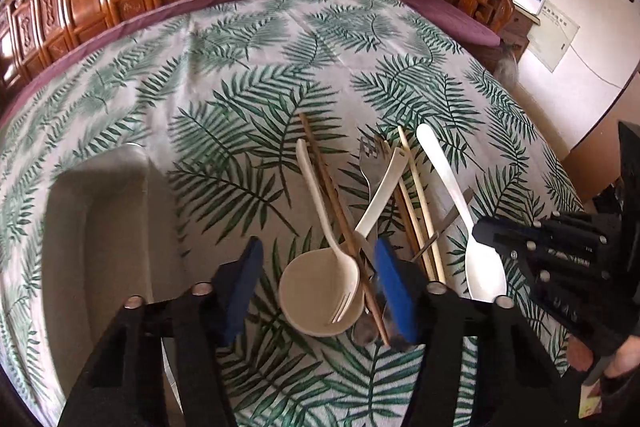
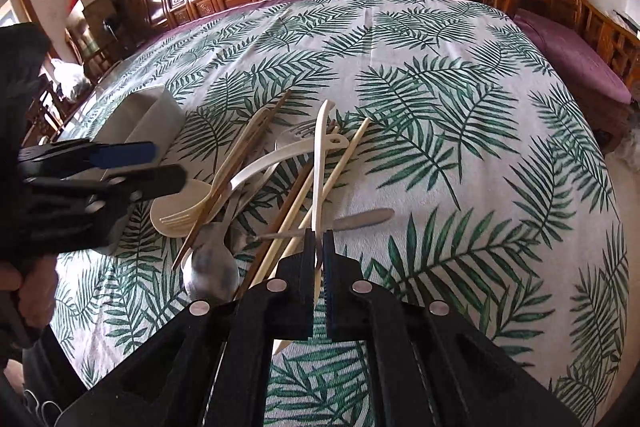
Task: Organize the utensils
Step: 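Grasp the white plastic fork with the left tool while the right tool holds the spoon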
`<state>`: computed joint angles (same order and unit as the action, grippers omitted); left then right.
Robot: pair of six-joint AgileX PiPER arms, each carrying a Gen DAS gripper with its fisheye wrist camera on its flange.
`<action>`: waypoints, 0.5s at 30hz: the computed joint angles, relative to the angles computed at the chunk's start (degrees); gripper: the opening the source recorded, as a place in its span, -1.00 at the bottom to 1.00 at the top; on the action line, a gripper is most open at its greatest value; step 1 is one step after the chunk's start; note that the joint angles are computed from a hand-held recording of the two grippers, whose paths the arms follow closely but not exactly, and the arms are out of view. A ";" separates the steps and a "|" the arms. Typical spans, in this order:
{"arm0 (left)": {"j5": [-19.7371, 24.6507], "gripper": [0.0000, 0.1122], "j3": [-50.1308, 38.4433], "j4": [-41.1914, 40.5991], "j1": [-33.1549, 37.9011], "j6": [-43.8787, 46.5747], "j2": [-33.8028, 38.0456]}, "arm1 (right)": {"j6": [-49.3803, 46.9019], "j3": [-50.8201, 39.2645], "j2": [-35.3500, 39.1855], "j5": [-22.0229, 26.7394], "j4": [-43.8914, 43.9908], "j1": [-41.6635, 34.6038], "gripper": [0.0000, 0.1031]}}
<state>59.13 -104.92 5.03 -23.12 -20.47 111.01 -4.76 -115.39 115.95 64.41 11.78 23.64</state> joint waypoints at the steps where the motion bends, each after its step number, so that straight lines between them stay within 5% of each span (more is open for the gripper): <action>1: 0.57 -0.16 -1.14 -0.46 0.16 0.13 1.04 | -0.04 0.25 -0.22 -0.31 -0.45 0.09 -0.92; 9: 4.25 -0.59 -8.34 -7.00 3.04 1.75 7.10 | -0.36 0.08 -0.25 -0.23 -0.07 -0.49 -0.92; 15: 7.44 -0.69 -13.63 -8.42 3.69 1.32 10.65 | -0.61 -0.59 -0.24 -0.09 0.44 -0.47 -0.92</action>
